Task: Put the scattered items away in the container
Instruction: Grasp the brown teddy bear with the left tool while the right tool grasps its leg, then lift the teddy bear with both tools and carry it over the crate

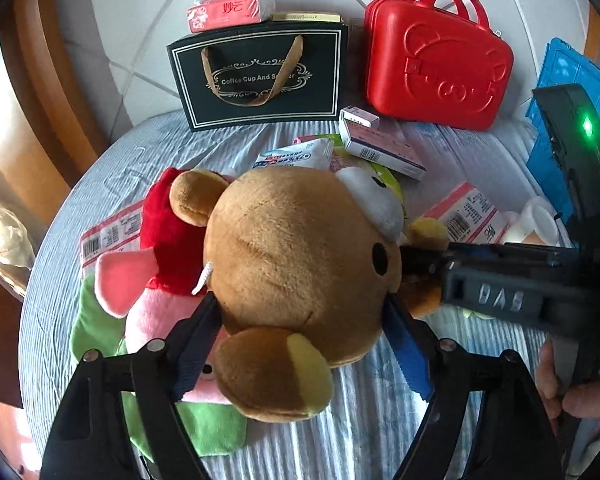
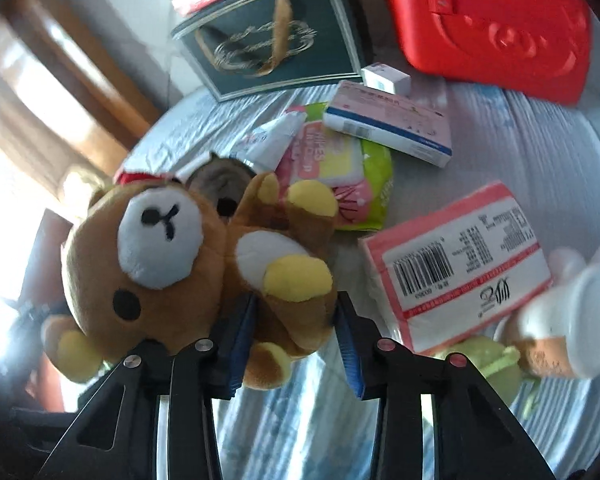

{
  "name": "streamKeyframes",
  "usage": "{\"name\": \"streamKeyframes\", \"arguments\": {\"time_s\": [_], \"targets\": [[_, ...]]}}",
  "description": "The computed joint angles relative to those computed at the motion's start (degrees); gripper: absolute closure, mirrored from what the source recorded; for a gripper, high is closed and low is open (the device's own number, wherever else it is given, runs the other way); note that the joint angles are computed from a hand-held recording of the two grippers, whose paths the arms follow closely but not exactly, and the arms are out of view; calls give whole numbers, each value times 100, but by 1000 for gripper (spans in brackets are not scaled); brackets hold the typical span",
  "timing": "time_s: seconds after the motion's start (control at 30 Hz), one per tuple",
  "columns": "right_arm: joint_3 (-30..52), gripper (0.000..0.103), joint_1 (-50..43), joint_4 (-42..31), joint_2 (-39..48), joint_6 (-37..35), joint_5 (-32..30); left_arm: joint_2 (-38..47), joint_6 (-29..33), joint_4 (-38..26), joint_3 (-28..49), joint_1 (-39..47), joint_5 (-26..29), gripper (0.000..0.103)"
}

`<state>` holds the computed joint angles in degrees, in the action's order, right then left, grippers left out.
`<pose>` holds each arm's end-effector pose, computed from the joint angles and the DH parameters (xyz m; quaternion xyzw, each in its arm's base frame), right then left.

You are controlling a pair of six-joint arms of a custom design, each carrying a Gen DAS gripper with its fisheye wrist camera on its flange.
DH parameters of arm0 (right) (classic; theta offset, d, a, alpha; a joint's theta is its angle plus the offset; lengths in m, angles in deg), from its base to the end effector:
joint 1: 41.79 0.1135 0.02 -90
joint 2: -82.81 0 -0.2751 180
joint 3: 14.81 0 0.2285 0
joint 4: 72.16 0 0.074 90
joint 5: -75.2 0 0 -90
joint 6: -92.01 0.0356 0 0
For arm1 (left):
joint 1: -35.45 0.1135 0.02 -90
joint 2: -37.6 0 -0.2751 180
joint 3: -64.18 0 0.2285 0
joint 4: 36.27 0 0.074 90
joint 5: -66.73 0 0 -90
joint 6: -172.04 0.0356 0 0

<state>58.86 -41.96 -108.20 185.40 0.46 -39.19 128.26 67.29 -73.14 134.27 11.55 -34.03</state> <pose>0.3251 0.0137 0.1751 -0.0573 0.9536 0.2030 0.2150 0.2731 -0.1137 0.2165 0.0500 0.9547 -0.0074 0.2932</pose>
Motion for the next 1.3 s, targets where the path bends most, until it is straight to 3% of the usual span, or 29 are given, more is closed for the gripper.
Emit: {"name": "streamKeyframes", "arguments": {"time_s": [0.1, 0.2, 0.37, 0.6, 0.83, 1.07, 1.3], "targets": [[31, 65, -42, 115, 114, 81, -45, -8, -15, 54, -78, -1, 14, 24], [109, 74, 142, -102, 19, -135, 245, -61, -37, 122, -156, 4, 39, 28], [-424, 75, 337, -24, -824, -430, 625, -689, -152, 236, -454, -84, 32, 31], [-650, 76, 103, -524, -2235, -642, 559, -1782, -317, -267, -326, -729, -503, 31], [-400, 76, -427, -1435, -3756, -1068, 312, -2474, -853, -1110, 324, -2008, -1635, 31], [284, 76, -1954, -2561, -4490, -2122, -843, -2379, -1741, -1850, 1168, -3723, -3241, 31], [1564, 76, -4673, -4581, -4536, -4172, -2713, -2004, -2125, -2345, 2158, -5147, -4351, 31]]}}
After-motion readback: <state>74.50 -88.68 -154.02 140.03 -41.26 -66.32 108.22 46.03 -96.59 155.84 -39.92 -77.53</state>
